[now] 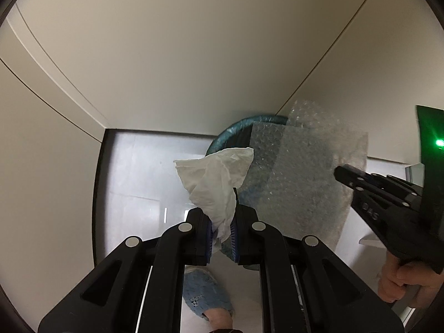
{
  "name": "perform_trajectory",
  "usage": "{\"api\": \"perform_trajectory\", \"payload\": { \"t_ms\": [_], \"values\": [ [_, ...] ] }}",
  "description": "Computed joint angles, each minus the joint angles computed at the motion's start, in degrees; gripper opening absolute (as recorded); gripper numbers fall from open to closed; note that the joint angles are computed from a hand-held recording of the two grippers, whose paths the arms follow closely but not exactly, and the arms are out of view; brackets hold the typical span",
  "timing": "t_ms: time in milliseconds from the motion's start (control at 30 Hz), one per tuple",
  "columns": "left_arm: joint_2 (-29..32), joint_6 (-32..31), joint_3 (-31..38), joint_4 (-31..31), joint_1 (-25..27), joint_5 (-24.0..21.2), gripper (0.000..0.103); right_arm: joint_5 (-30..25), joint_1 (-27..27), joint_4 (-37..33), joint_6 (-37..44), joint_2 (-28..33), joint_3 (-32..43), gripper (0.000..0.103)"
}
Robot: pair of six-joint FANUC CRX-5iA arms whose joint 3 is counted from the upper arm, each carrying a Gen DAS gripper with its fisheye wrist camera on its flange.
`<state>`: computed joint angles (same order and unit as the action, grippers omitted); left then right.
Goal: Collect trash
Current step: 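Open the right gripper to drop the bubble wrap while the left gripper releases the tissue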
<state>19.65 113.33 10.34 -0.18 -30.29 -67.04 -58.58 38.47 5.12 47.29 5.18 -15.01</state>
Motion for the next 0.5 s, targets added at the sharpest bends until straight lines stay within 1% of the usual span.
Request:
{"api": "perform_trajectory", "payload": {
  "t_ms": [67, 200, 267, 300, 333, 400, 433, 500],
  "values": [
    [0.5, 1.0, 0.9, 0.1, -0.7, -0.8, 0.009, 0.1, -0.5, -0.2, 0.6, 1.0, 0.1, 0.012],
    [1.1, 1.2, 1.4, 0.4, -1.0, -1.1, 0.009, -0.5, -1.3, -0.5, 1.7, 0.2, -0.1, 0.024],
    [1.4, 0.9, 1.2, 0.6, -0.9, -0.6, 0.009, -0.7, -1.5, -0.3, 2.0, -0.7, -0.1, 0.043],
    [1.6, 1.0, 1.5, 0.7, -1.0, -0.8, 0.009, -0.8, -1.5, 0.0, 1.7, -1.4, -0.3, 0.049],
    [1.7, 1.0, 1.5, 0.8, -1.0, -0.7, 0.009, -0.8, -1.7, 0.1, 1.6, -1.9, -0.5, 0.057],
    [2.2, 1.0, 1.9, 0.9, -1.1, -0.7, 0.009, -1.0, -2.0, -0.3, 2.0, -2.9, -0.3, 0.066],
    [2.4, 1.1, 2.0, 1.0, -1.1, -0.5, 0.009, -1.3, -1.9, 0.0, 1.7, -3.3, -0.4, 0.072],
    [3.0, 1.1, 2.4, 1.3, -1.1, -0.4, 0.009, -1.0, -2.0, 0.7, 0.9, -4.7, -1.2, 0.076]
  ]
}}
